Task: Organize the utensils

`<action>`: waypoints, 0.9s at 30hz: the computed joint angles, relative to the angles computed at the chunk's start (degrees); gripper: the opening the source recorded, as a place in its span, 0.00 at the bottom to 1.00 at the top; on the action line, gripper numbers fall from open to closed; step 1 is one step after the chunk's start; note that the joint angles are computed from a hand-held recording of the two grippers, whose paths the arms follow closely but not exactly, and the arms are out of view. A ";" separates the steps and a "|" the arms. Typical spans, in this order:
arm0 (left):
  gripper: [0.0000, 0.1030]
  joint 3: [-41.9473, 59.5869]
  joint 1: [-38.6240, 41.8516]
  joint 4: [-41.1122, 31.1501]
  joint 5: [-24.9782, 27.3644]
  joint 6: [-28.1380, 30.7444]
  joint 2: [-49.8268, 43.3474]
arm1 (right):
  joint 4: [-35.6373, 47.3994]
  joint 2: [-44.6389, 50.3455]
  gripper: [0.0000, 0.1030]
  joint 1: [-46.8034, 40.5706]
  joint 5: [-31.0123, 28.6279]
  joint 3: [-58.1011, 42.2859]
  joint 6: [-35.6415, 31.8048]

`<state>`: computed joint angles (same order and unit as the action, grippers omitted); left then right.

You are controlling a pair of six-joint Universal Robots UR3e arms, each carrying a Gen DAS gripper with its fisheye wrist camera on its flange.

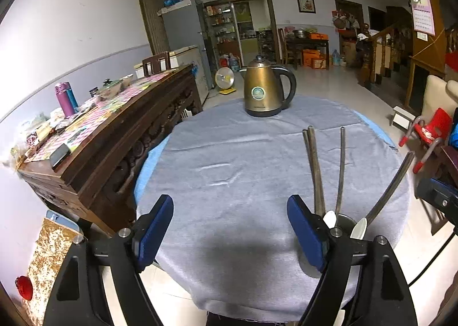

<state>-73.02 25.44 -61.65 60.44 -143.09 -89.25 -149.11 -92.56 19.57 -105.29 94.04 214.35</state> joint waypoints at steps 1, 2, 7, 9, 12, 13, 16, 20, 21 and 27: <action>0.80 -0.04 0.21 0.00 0.02 0.08 0.00 | 0.25 -0.12 0.45 0.15 -0.14 0.23 0.13; 0.80 -0.01 0.35 -0.08 0.21 0.08 0.00 | 0.65 -0.24 0.46 0.37 -0.39 0.39 0.34; 0.80 -2.91 -0.19 4.32 4.25 -0.81 1.38 | 2.12 -1.36 0.46 1.29 -1.22 1.69 1.51; 0.81 -5.17 -0.03 6.72 4.93 -0.17 2.90 | 2.45 -2.34 0.46 1.62 -1.03 2.56 2.58; 0.83 -6.73 1.75 5.84 3.05 0.96 5.12 | 2.94 -3.11 0.46 2.33 -1.36 3.01 3.45; 0.84 -7.18 2.37 5.48 2.42 1.38 5.84 | 3.46 -3.23 0.46 2.91 -1.95 2.76 3.71; 0.85 -8.79 3.88 5.60 1.31 2.11 7.77 | 5.27 -3.15 0.47 4.94 -3.74 1.69 4.46; 0.85 -10.26 5.93 4.80 -0.32 3.19 9.69 | 7.40 -3.75 0.49 7.52 -6.48 1.39 6.14; 0.85 -10.69 6.41 4.55 -0.71 3.47 10.25 | 7.76 -3.72 0.50 7.93 -7.05 1.27 6.44; 0.85 -11.89 9.15 3.55 -3.06 3.92 12.12 | 9.93 -2.96 0.62 11.60 -11.35 0.71 8.72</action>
